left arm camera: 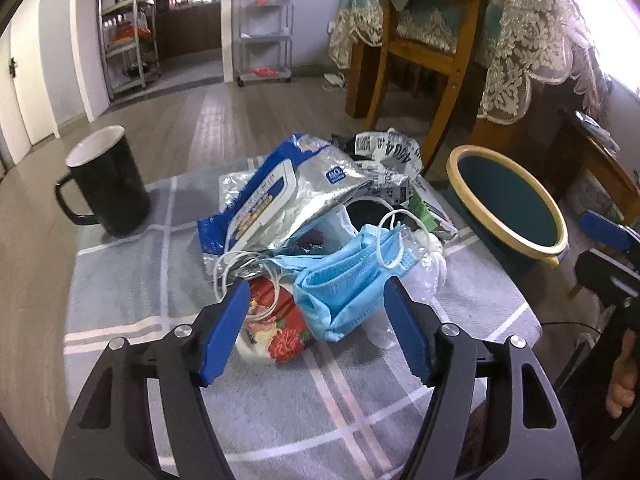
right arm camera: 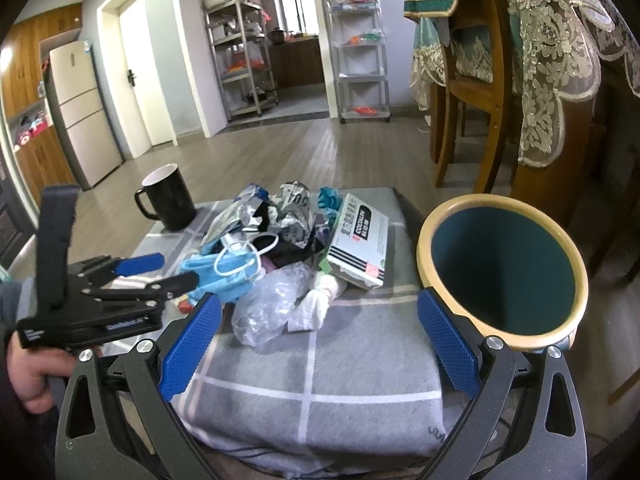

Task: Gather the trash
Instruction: 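Grasp the blue face masks with the left gripper while the right gripper grasps the blue wet-wipe pack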

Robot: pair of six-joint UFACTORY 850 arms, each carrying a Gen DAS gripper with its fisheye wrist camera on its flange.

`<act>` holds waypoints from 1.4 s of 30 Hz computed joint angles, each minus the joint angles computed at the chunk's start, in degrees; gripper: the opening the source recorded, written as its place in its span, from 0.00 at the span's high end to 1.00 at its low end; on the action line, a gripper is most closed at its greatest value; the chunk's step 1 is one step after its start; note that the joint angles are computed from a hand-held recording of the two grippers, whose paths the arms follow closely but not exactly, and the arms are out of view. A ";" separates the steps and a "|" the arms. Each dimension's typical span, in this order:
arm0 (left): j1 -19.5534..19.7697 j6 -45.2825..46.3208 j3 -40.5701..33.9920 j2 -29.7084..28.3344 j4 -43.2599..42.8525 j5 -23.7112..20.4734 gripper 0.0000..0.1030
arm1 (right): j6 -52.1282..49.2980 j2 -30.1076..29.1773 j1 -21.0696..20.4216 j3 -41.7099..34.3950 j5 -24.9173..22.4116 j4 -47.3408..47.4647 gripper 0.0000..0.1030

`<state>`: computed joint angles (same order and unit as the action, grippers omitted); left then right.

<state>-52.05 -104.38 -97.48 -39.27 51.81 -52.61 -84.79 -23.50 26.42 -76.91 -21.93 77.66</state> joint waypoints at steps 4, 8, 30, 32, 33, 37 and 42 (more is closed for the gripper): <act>1.28 0.74 1.22 0.33 -1.04 3.89 0.44 | 3.48 -1.38 -0.30 -2.13 -1.08 -2.46 0.05; 1.78 -0.24 2.88 1.38 -1.29 7.85 0.58 | 6.95 -2.61 -0.43 -3.85 -2.00 -4.85 0.05; -0.97 -13.70 11.79 11.86 11.24 7.60 0.95 | 18.36 -8.21 0.27 -13.03 -7.95 -10.27 0.06; -1.21 -15.86 13.59 13.65 12.31 5.28 0.95 | 20.13 -9.18 0.68 -14.32 -9.15 -10.81 0.07; -1.26 -16.52 14.21 14.31 12.52 4.20 0.95 | 21.23 -10.03 0.95 -15.40 -10.25 -10.98 0.07; -1.40 -21.06 17.51 17.07 13.65 -0.18 0.95 | 26.16 -13.57 2.07 -19.89 -14.47 -12.14 0.10; -1.29 -25.80 20.35 18.32 13.84 -2.71 0.95 | 34.64 -19.72 3.14 -27.31 -20.84 -14.15 0.24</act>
